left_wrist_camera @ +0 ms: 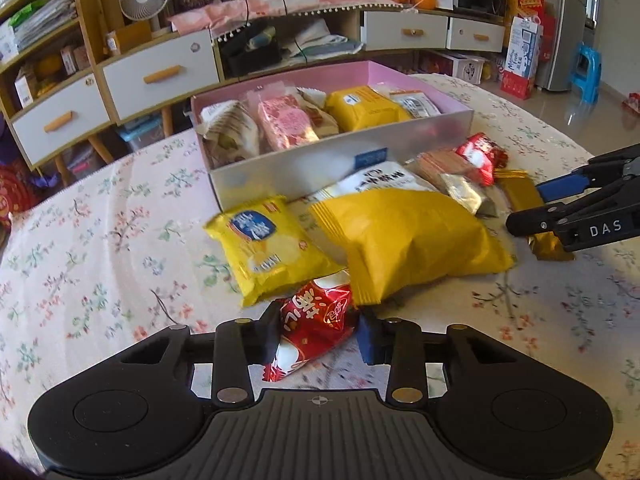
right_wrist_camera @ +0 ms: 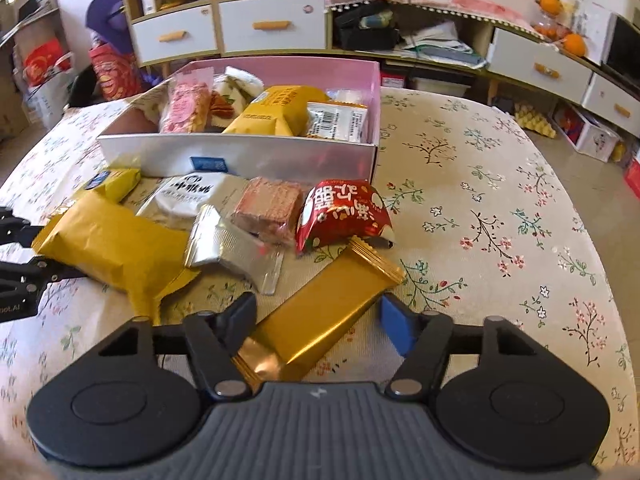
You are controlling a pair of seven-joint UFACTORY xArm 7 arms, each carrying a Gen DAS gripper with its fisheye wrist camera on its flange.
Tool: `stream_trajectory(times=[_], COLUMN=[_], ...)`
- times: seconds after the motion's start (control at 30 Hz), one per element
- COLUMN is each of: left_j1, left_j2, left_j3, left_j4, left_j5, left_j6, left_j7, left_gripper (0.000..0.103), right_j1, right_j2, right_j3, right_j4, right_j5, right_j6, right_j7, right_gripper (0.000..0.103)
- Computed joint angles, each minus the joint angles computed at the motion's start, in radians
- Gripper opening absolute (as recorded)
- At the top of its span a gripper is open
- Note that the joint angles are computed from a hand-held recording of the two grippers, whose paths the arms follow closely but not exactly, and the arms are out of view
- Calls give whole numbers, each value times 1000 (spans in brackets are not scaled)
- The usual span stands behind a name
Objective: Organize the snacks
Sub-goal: 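Grasp the red packet with the left tool while the right tool grasps the gold bar, then lift both held snacks and carry them over the pink box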
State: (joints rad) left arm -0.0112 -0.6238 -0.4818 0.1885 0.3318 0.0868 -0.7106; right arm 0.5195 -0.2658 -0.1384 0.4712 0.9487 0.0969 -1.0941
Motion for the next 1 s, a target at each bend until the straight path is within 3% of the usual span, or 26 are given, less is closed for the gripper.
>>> stream_trajectory(times=[0.2, 0.37, 0.63, 1.0], left_j1=[-100, -163, -220, -221], left_j2=[-19, -30, -42, -39], left_j3=[38, 59, 72, 53], left_j4=[3, 13, 14, 37], left_j5=[-37, -45, -46, -23], left_j6=[69, 120, 154, 172], left_j7=[-23, -31, -48, -86], left_gripper=[34, 34, 34, 33], right_j1=[-6, -74, -117, -139], right_j2=[-54, -87, -136, -174], right_j3=[-38, -10, -2, 19], right_j4=[-20, -29, -42, -47], right_j5=[20, -42, -101, -122], right_j6=[83, 171, 283, 362], right_j7=[-146, -143, -155, -156], right_gripper=[39, 27, 26, 26])
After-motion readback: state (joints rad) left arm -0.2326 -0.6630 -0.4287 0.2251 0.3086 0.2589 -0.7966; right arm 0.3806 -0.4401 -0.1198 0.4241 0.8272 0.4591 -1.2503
